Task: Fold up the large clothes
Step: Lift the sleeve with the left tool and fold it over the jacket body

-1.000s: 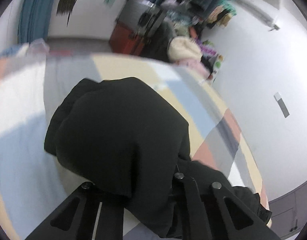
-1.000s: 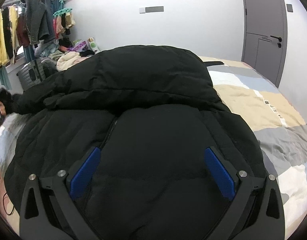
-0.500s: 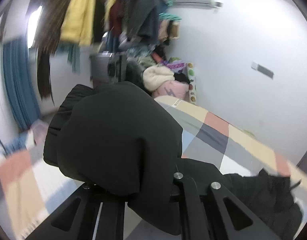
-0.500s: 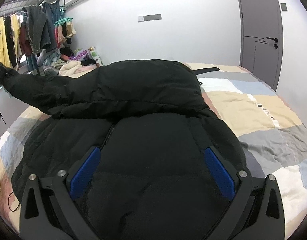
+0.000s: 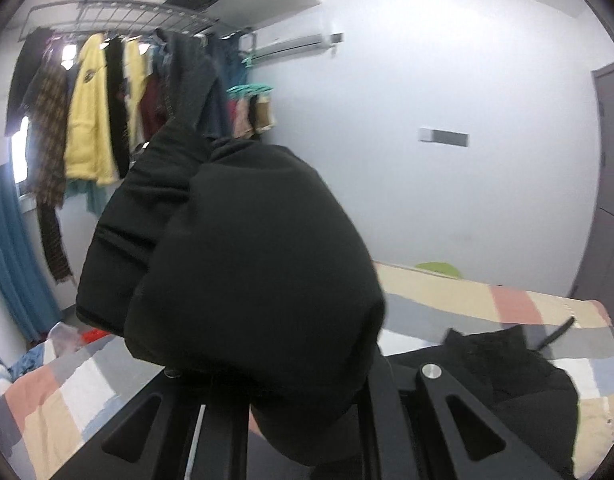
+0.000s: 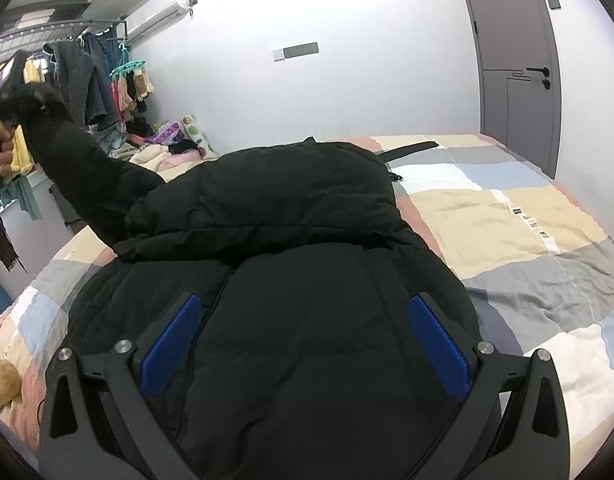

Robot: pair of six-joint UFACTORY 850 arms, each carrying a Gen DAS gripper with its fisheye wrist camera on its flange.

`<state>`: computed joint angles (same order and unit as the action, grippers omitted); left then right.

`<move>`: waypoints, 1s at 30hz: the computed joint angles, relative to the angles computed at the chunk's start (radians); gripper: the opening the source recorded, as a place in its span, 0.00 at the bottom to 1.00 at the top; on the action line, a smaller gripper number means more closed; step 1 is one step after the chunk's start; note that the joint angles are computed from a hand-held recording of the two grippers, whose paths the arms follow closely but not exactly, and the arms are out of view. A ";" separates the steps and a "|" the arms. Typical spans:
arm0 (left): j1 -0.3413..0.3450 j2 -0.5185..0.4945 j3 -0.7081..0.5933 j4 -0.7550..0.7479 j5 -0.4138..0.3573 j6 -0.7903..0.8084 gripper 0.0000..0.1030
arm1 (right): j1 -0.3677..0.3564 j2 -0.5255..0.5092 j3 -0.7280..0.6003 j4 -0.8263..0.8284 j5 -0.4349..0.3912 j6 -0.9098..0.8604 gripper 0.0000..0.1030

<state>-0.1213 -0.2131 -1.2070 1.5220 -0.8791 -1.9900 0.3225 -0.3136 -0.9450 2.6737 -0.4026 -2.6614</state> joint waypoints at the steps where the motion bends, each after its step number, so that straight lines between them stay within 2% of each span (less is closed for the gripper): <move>1: -0.019 -0.016 -0.022 0.002 0.004 0.004 0.11 | -0.004 -0.001 -0.001 -0.013 -0.003 0.015 1.00; 9: -0.129 -0.136 -0.155 0.007 0.023 0.020 0.11 | -0.033 -0.001 -0.004 -0.073 -0.015 0.118 1.00; 15: -0.206 -0.285 -0.266 0.058 0.032 0.082 0.12 | -0.059 -0.007 -0.006 -0.089 -0.020 0.166 1.00; 21: -0.250 -0.467 -0.401 0.055 0.123 0.167 0.12 | -0.087 -0.010 -0.009 -0.092 -0.021 0.213 1.00; 27: -0.250 -0.654 -0.568 -0.088 0.239 0.337 0.12 | -0.119 -0.029 -0.018 -0.095 -0.031 0.257 1.00; 30: -0.245 -0.727 -0.637 -0.163 0.260 0.410 0.11 | -0.131 -0.045 -0.030 -0.123 -0.031 0.298 1.00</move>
<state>-0.3659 -0.9396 -1.8439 1.3588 -0.6191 -1.5804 0.1914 -0.3588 -0.9751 2.5508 -0.4331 -2.3629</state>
